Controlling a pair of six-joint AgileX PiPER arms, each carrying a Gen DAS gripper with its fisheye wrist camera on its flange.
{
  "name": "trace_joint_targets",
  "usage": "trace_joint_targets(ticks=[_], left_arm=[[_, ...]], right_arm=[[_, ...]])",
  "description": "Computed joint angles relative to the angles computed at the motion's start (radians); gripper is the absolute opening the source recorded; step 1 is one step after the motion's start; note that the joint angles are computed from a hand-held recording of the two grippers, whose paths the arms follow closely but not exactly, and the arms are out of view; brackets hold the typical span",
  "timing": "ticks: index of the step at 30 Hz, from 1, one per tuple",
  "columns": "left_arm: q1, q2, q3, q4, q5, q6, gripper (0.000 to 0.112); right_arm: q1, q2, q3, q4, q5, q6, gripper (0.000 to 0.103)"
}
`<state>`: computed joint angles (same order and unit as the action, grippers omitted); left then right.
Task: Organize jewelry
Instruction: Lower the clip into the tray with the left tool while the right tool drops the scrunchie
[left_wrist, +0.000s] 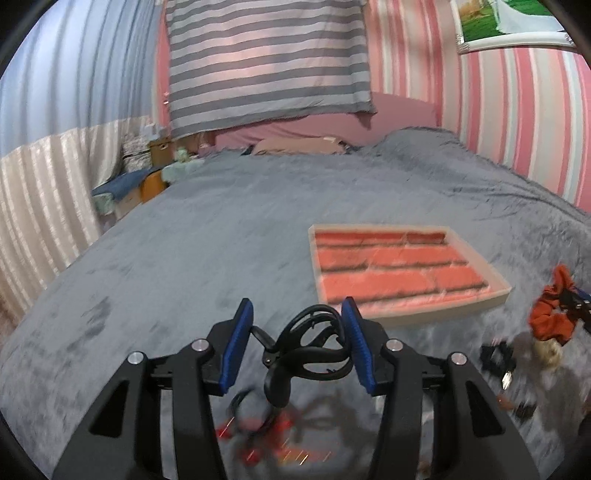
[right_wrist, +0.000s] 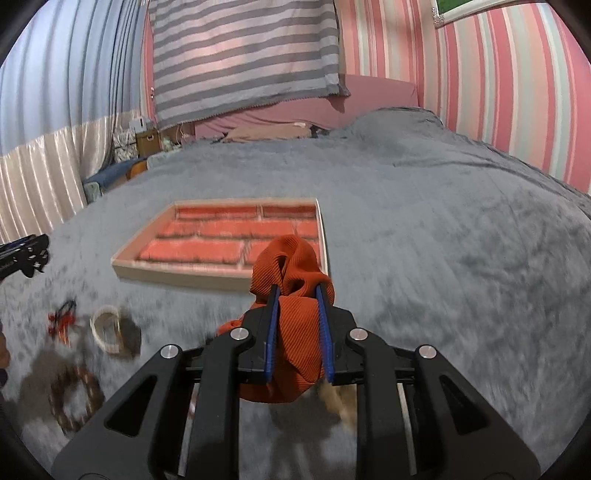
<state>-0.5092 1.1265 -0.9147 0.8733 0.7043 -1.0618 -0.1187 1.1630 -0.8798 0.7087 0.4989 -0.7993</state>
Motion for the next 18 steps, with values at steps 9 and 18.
trace_joint_targets(ticks=[9,18], left_arm=[[0.133,0.399,-0.43,-0.204,-0.11,0.251,0.05],[0.208,0.868,-0.977,-0.428,0.04,0.493,0.049]], right_arm=[[0.186,0.404,-0.42,-0.257,-0.085,0.309,0.02],[0.266,0.85,-0.967,-0.596,0.072,0.662,0.02]])
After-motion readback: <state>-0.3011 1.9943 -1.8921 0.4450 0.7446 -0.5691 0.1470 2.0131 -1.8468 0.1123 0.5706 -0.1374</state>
